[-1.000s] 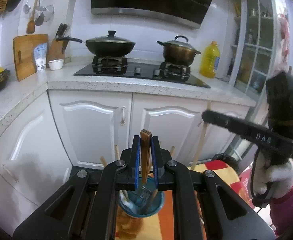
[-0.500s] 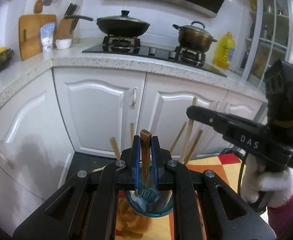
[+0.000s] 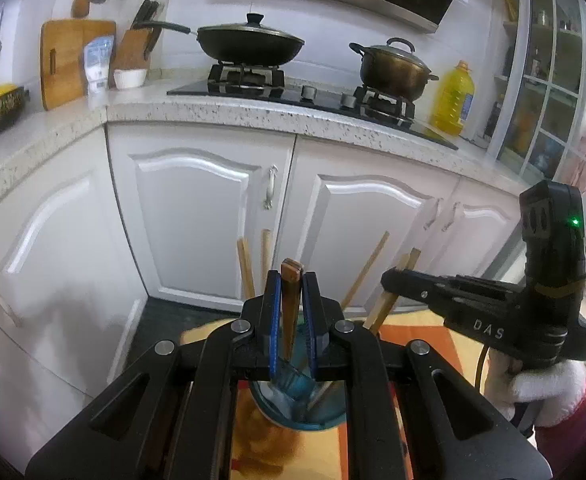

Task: Organize utensils
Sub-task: 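Open both grippers to drop the fork and chopstick into the cup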

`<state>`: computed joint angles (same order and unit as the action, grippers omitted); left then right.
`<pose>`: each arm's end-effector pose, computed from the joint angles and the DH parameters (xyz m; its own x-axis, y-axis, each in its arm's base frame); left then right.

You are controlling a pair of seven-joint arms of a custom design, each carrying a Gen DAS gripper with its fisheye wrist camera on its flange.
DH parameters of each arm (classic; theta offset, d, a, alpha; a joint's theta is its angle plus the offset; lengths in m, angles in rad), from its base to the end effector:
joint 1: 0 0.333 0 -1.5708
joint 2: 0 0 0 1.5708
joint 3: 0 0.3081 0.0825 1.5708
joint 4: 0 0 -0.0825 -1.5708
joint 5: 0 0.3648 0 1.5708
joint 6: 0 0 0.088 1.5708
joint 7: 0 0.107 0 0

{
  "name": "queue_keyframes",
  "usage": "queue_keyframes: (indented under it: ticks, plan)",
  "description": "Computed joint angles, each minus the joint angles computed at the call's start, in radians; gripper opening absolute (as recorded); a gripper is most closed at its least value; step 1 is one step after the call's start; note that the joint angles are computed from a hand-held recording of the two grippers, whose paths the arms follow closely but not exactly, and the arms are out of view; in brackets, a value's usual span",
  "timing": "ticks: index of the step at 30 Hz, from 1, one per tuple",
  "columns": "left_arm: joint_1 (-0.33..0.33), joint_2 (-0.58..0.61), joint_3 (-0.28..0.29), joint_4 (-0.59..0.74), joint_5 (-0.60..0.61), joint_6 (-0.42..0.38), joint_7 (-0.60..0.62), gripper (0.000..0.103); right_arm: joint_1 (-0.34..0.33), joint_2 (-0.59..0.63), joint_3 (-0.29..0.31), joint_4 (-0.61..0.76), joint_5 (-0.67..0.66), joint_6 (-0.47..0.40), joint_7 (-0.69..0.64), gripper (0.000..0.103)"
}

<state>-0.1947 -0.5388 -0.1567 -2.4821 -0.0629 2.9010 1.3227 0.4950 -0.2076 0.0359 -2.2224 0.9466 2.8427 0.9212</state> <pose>0.3939 -0.1526 0.5913 -0.1580 -0.9710 0.1792 -0.6039 -0.0485 -0.7956 0.4617 0.2229 0.5422 0.4983 -0.7941 -0.3480 -0.6602 -0.0873 -0.7460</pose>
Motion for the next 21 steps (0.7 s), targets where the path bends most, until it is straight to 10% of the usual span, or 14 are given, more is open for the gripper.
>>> queue_keyframes:
  ticks: [17, 21]
  plan:
    - [0.019, 0.005, -0.016, 0.003, 0.038, -0.101, -0.014, 0.009, 0.001, -0.031, -0.023, -0.024, -0.058, -0.045, 0.049, 0.006]
    - [-0.037, 0.020, 0.052, -0.014, -0.058, -0.093, 0.007, 0.009, -0.013, -0.032, -0.034, -0.019, -0.042, -0.094, 0.060, 0.023]
